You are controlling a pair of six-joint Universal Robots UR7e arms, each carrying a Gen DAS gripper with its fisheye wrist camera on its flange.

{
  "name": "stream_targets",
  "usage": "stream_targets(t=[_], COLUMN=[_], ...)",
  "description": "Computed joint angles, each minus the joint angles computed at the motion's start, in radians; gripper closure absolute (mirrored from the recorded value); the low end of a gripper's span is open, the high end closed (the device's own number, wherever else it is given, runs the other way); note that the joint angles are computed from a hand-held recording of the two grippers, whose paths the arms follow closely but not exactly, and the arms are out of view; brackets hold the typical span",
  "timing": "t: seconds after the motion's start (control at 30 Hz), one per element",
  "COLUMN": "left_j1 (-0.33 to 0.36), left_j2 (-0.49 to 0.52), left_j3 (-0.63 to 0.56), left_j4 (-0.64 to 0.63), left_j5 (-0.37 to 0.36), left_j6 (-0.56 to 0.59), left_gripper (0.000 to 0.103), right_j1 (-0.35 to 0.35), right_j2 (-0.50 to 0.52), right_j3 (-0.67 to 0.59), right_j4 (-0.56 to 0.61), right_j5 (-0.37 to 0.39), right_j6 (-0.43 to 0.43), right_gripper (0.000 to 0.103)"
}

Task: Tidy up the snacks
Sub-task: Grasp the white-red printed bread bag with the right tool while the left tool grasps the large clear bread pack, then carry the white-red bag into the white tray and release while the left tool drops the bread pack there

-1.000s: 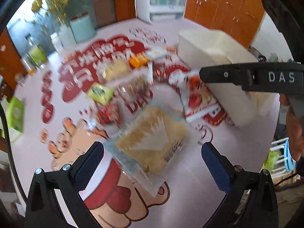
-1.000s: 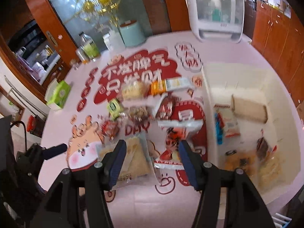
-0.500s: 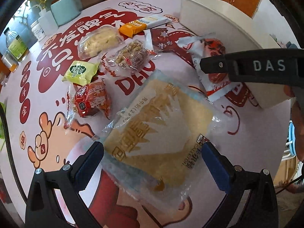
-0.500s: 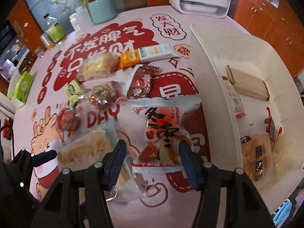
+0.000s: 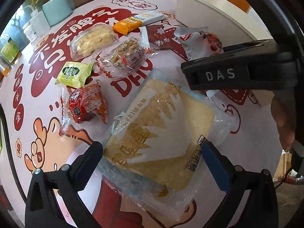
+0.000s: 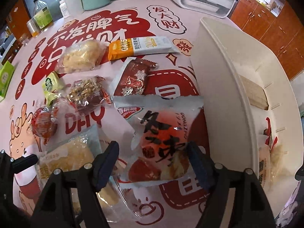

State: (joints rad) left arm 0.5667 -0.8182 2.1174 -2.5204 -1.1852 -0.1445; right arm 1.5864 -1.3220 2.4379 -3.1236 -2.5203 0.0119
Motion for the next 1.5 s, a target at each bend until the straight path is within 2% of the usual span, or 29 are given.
stream_targets(t=[0.13,0.27,0.43,0.6,0.63,0.67,0.7,0.77,0.8,0.83,0.87,0.9,1.0,1.17,1.37,1.5], left_j1=[0.006,0.036,0.029,0.017,0.013,0.010,0.006,-0.007,-0.009,-0.011,-0.013,-0.013,-0.018,-0.041,-0.129,-0.181], left_j2=[0.006,0.014,0.044,0.068,0.071,0.072,0.070,0.068,0.057,0.044,0.032,0.026,-0.014,-0.091,-0.190,-0.198], left_j3=[-0.056,-0.087,-0.099,-0.099,-0.098,-0.095,-0.091,-0.085,-0.080,-0.070,-0.066,-0.064,-0.033,0.013,0.053,0.019], left_j4=[0.136,0.215,0.216,0.166,0.158,0.153,0.144,0.131,0.128,0.124,0.126,0.130,0.115,0.088,0.099,0.112], left_j5=[-0.011,-0.040,-0.008,0.015,0.023,0.026,0.031,0.028,0.019,0.008,-0.005,-0.010,-0.016,-0.024,0.017,0.043], left_j6=[-0.030,0.018,0.012,-0.010,-0.016,-0.024,-0.031,-0.054,-0.067,-0.079,-0.096,-0.107,-0.174,-0.239,-0.304,-0.340], left_gripper=[0.000,0.000,0.000,0.000,0.000,0.001,0.007,0.016,0.026,0.031,0.043,0.050,0.056,0.058,0.058,0.058], right_j1=[-0.001,-0.001,-0.004,-0.002,-0.002,0.000,0.001,-0.005,-0.004,-0.003,-0.004,-0.005,0.004,0.053,0.119,0.177], right_j2=[0.014,0.003,0.017,0.033,0.036,0.036,0.036,0.013,0.010,0.004,-0.006,-0.026,-0.066,-0.129,-0.250,-0.357], right_j3=[-0.010,-0.006,-0.014,-0.014,-0.012,-0.010,-0.006,0.001,0.003,0.006,0.008,0.015,0.031,0.060,0.095,0.107], right_j4=[0.017,0.031,0.027,0.003,-0.005,-0.011,-0.027,-0.018,-0.017,-0.016,-0.011,-0.001,0.007,-0.002,0.043,0.083], right_j5=[-0.018,-0.007,-0.013,-0.029,-0.031,-0.035,-0.037,-0.002,-0.001,0.005,0.021,0.048,0.096,0.140,0.187,0.195], right_j6=[0.002,-0.001,0.001,-0.002,-0.006,-0.007,-0.015,-0.026,-0.030,-0.039,-0.043,-0.040,-0.036,-0.060,-0.069,-0.083], right_gripper=[0.025,0.025,0.025,0.025,0.027,0.034,0.047,0.053,0.057,0.058,0.059,0.061,0.061,0.061,0.061,0.061])
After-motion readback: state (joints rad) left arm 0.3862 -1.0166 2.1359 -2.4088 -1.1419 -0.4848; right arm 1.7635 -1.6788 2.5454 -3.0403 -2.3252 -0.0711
